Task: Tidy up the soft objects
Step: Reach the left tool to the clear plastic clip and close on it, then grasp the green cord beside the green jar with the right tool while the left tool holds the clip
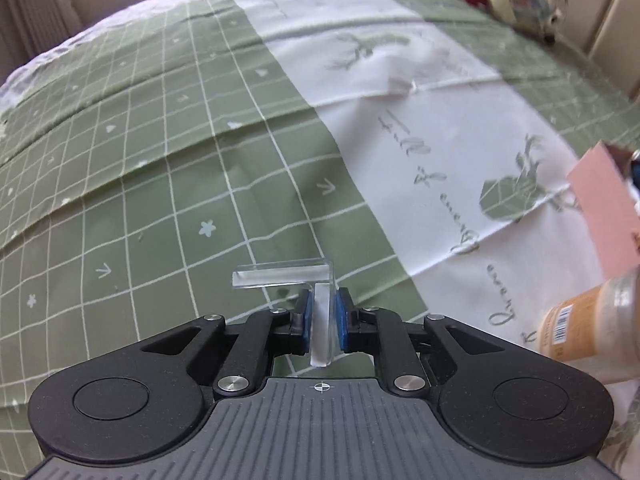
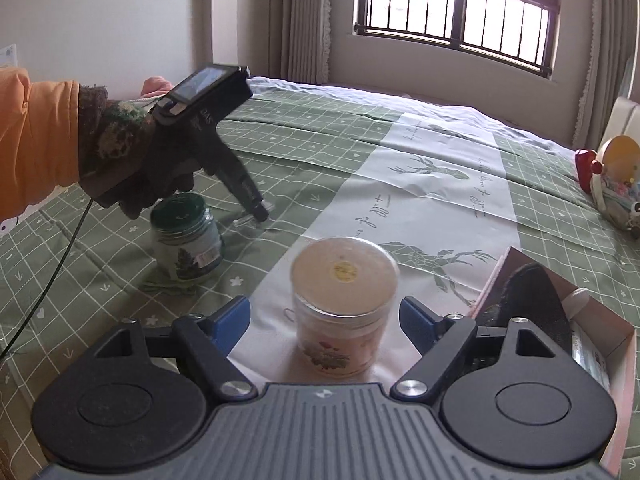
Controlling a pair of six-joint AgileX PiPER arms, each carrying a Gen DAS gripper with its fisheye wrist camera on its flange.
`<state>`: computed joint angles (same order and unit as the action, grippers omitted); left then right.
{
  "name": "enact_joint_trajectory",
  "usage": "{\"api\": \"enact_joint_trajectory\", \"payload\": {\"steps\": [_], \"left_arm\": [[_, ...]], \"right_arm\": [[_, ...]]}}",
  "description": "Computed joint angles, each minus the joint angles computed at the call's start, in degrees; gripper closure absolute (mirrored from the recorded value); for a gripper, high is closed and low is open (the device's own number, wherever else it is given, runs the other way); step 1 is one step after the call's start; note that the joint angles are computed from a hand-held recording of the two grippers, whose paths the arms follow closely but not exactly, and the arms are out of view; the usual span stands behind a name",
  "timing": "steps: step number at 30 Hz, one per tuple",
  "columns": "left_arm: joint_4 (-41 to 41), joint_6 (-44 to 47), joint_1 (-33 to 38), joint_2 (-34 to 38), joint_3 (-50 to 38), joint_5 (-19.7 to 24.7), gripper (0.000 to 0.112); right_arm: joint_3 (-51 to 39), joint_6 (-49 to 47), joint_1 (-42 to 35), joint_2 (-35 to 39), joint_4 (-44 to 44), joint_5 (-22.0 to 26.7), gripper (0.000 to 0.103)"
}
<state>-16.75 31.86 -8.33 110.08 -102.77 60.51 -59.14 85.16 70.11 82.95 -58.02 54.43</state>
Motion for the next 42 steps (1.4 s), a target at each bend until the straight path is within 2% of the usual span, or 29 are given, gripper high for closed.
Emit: {"api": "enact_joint_trajectory", "payload": {"steps": [2,6,9,14,16,18,19,21,24,25,26,27,35,39,42], "left_arm": [[-6.00,4.35,3.84,-4.94,4.33,-2.29,0.097],[-17.41,13.71,13.29,-12.38,9.86,-1.51,0.097],[-21.48,20.40,18.73,-17.86,15.61,-1.65,0.097],[-24.65,27.38,26.25,-21.81,22.09,-1.05,0.097],[-25.86,29.72,28.81,-22.02,23.42,0.11,0.097],[-26.83,31.39,30.51,-21.83,24.30,0.86,0.097],[-27.25,31.95,31.20,-21.73,24.56,1.35,0.097],[-27.71,32.58,32.16,-21.95,24.87,2.04,0.097],[-28.23,32.34,32.53,-23.17,25.04,2.59,0.097],[-28.40,32.28,32.59,-24.00,25.06,2.89,0.097],[-28.32,31.90,32.34,-24.93,25.07,3.06,0.097],[-28.14,31.47,31.99,-26.15,25.11,3.41,0.097],[-26.39,27.93,27.14,-34.73,26.53,4.70,0.097],[-24.86,27.68,25.89,-36.24,29.12,3.96,0.097],[-24.68,29.45,26.47,-35.64,32.07,0.88,0.097]], "right_arm": [[-2.50,1.48,1.18,4.38,-2.00,-0.80,0.021],[-11.93,4.46,1.77,16.21,-4.53,-2.66,0.021],[-20.91,4.57,0.47,25.18,-2.42,-5.22,0.021],[-39.18,1.65,-1.69,39.87,4.93,-2.18,0.021],[-45.08,-1.74,-3.07,43.97,9.32,-1.08,0.021],[-48.92,-3.45,-2.68,46.29,9.19,1.73,0.023],[-49.73,-4.98,-2.80,46.44,10.28,2.11,0.025],[-49.20,-6.86,-2.67,45.31,11.69,2.35,0.042],[-46.24,-9.22,-2.34,42.31,13.31,2.16,0.043],[-44.37,-8.85,-1.92,40.79,12.91,1.97,0.051],[-42.85,-9.85,-1.79,39.22,13.88,1.56,0.103],[-41.57,-10.23,-1.57,37.59,14.52,1.80,0.100],[-25.06,-1.72,3.68,21.67,5.32,3.44,0.099],[-18.98,3.06,5.40,18.73,1.96,3.76,0.099],[-14.52,8.42,7.59,18.84,-2.61,5.91,0.098]]}}
